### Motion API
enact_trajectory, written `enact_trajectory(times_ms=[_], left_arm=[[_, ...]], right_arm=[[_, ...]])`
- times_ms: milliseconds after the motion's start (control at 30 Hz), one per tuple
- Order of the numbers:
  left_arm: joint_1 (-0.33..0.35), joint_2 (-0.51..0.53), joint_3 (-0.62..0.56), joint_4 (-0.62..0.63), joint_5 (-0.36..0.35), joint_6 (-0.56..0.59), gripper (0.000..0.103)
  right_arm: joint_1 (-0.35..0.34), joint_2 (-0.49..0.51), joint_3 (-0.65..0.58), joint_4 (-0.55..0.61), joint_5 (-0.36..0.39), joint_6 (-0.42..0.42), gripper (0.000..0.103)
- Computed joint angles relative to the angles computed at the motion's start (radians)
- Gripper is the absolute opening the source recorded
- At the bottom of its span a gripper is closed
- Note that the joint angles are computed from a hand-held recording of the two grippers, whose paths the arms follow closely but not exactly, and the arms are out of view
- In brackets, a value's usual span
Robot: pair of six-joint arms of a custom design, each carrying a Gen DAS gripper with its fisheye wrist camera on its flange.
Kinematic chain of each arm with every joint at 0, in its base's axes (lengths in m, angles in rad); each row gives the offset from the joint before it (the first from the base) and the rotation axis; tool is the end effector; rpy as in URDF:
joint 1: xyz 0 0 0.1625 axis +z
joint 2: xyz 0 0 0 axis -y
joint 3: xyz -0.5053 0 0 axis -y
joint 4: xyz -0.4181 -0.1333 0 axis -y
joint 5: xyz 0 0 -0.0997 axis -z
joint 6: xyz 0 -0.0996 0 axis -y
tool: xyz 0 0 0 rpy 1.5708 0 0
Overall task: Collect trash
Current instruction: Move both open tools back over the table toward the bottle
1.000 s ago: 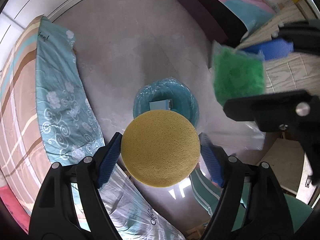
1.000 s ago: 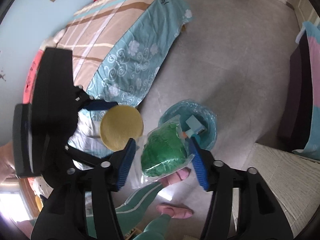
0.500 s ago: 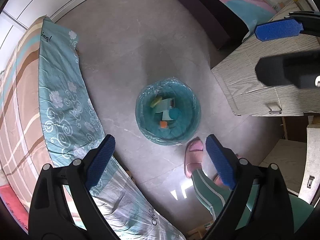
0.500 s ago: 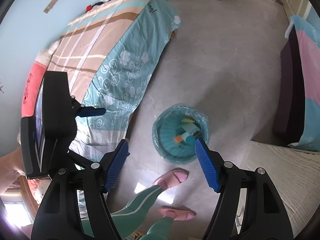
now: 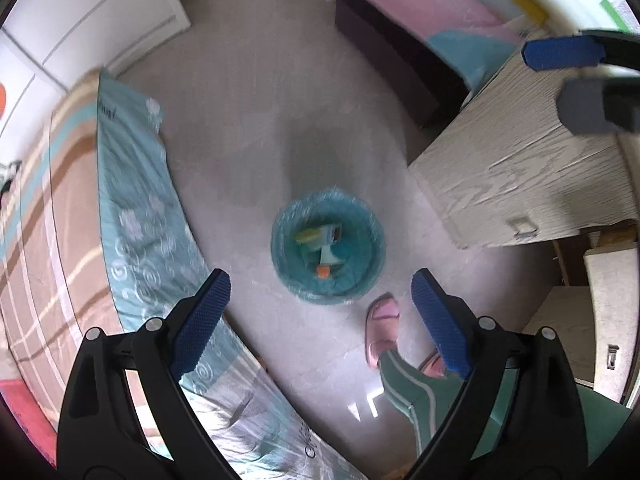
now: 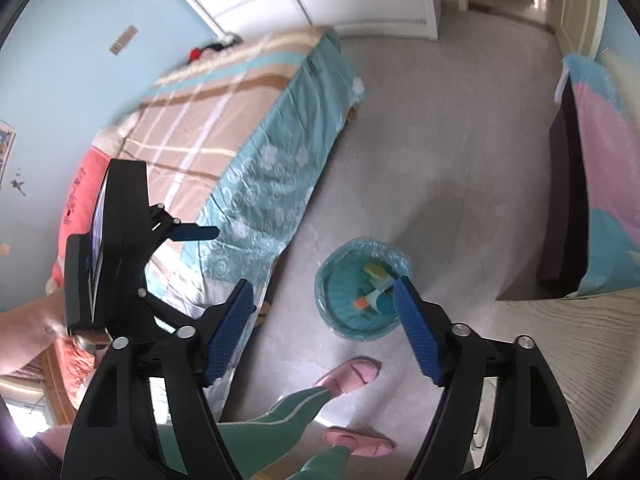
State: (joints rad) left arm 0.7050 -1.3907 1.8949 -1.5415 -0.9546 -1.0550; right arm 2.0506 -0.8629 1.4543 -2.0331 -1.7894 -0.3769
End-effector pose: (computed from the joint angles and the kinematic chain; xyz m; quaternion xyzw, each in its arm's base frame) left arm -0.2580 -0.4701 0.3370 -0.0073 0.9227 -0.0957 0.3735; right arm 0.4508 -0.6244 0.2040 0.4184 -0.8994 -0.0584 0.1120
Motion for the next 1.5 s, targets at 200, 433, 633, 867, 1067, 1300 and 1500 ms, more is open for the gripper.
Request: enact_trajectory(times_ms=[200,433,633,867,1067,1300,1500], left_arm=[[-0.083,0.071,-0.123,-0.032,0.115,0.120,0.091],[-0.123,0.204,-0.242,-0.253,0.141,0.416,0.096],[-0.142,0.332,-0.327,-0.412,0.082,0.662,0.096],[-0.160,0.478,-0.420,-0.512,-0.054,0.804,0.096],[-0.188,0.583,-0.504,-0.525,-0.118,0.900,0.096],[-0.210,0.705,-0.626,-0.501,-0.178,0.962,0.096],[-0.219,0.783,-0.711,-0.452,-0.175,0.995,0.096]], right_arm=[[-0.016,-0.135,0.042,-0.078,0.015,0.028,0.081],[-0.051,-0.325,0.141,-0.204,-0.042,0.076,0.088],[-0.081,-0.496,0.232,-0.255,-0.136,0.120,0.088],[-0.134,-0.698,0.336,-0.274,-0.249,0.209,0.088],[-0.195,-0.840,0.382,-0.226,-0.314,0.228,0.088],[-0.295,-0.950,0.415,-0.206,-0.309,0.221,0.088],[-0.358,-0.982,0.399,-0.176,-0.284,0.191,0.088]])
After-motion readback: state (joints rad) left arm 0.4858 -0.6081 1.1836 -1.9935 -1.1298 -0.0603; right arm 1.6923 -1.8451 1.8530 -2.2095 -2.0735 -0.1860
